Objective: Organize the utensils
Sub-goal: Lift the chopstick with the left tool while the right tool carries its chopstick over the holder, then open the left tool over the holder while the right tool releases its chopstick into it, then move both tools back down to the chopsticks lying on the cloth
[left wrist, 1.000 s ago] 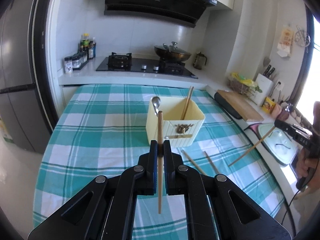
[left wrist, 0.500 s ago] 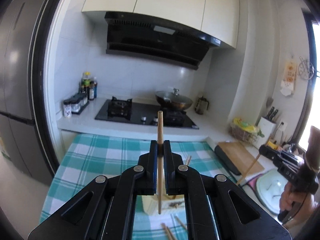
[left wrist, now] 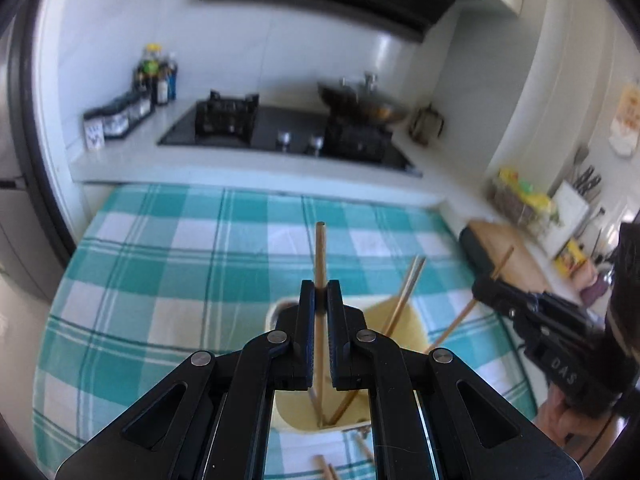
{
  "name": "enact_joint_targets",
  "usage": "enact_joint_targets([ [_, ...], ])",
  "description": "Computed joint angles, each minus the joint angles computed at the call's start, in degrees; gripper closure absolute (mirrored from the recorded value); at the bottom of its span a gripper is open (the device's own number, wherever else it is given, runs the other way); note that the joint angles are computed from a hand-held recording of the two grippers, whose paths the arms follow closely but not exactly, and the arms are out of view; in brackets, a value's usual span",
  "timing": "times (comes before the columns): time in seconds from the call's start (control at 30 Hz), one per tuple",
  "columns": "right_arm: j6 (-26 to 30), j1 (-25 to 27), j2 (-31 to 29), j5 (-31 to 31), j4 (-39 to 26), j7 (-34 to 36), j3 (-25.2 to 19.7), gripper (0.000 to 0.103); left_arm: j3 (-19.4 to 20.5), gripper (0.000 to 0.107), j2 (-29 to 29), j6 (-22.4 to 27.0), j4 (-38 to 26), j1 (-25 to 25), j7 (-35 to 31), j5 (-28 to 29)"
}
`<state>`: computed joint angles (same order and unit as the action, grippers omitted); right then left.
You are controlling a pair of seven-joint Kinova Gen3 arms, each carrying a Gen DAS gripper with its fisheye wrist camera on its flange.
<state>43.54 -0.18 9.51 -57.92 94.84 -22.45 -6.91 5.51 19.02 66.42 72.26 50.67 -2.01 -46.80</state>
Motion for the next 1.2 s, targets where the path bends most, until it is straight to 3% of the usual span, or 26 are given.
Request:
enact_joint_targets([
  [0.07, 0.2, -4.4, 2.3, 3.0, -1.9, -4.7, 4.0, 0.097, 0.7, 0.104, 0.8, -0.9, 0.1, -1.6, -1.1, 1.8],
  [0.17, 1.4, -11.5, 4.8, 4.4, -4.0, -9.1, 12.0, 0.095, 7.6, 0.102, 1.8, -0.5, 0.3, -7.5, -0.7, 1.7],
  [0.2, 2.3, -13.2, 5.6, 3.2, -4.5, -9.0, 14.6, 0.093, 10.3, 0.092, 2.0, 0.4, 0.3, -9.3, -0.1, 1.2],
  [0.23, 2.6, -14.9, 5.9, 1.3, -4.1, -7.9, 17.3, 0.092, 12.9, 0.073, 1.7, 1.2, 0.7, -11.0, 0.6, 0.9],
  [0.3, 2.9, -17.8, 5.2, -3.3, -2.3, -3.6, 22.6, 0.083, 17.1, 0.055, 1.0, 4.9, 0.9, -12.0, 2.7, -1.5],
  [0.4, 3.7, -18.9, 0.1, -9.1, 1.8, 3.4, 27.4, 0.077, 16.4, 0.037, -1.8, 11.9, 2.1, -6.1, 3.3, -3.7],
  [0.5, 4.7, -12.9, -7.0, -10.5, 6.6, 10.4, 25.1, 0.056, 16.2, 0.011, -4.3, 18.9, 5.6, 1.5, 8.9, -5.4],
  [0.57, 5.8, -7.6, -11.3, -10.4, 11.2, 15.1, 23.6, 0.052, 16.4, 0.008, -4.1, 22.0, 7.3, 5.8, 13.5, -4.2],
  [0.7, 5.5, 3.0, -14.2, -8.1, 21.8, 24.4, 21.0, 0.048, 9.3, 0.008, -2.0, 18.8, 12.3, 16.4, 22.8, 3.2],
  [0.8, -0.4, 10.7, -11.3, -5.7, 29.8, 31.4, 18.4, 0.048, 2.4, 0.008, 1.4, 14.8, 14.4, 23.2, 29.8, 6.5],
  [0.93, -7.8, 16.8, -6.5, -11.5, 37.4, 40.7, 16.9, 0.048, 4.6, 0.009, 5.7, 13.9, 15.5, 22.6, 38.2, 5.5],
  [1.0, -7.8, 18.5, -5.7, -12.8, 38.3, 43.5, 16.8, 0.048, 7.0, 0.009, 7.2, 15.0, 15.0, 21.1, 39.2, 4.0],
  [1.2, -9.0, 20.6, -5.6, -13.7, 40.2, 45.6, 13.4, 0.048, 5.5, 0.009, 8.7, 13.1, 15.0, 21.2, 38.9, 4.2],
])
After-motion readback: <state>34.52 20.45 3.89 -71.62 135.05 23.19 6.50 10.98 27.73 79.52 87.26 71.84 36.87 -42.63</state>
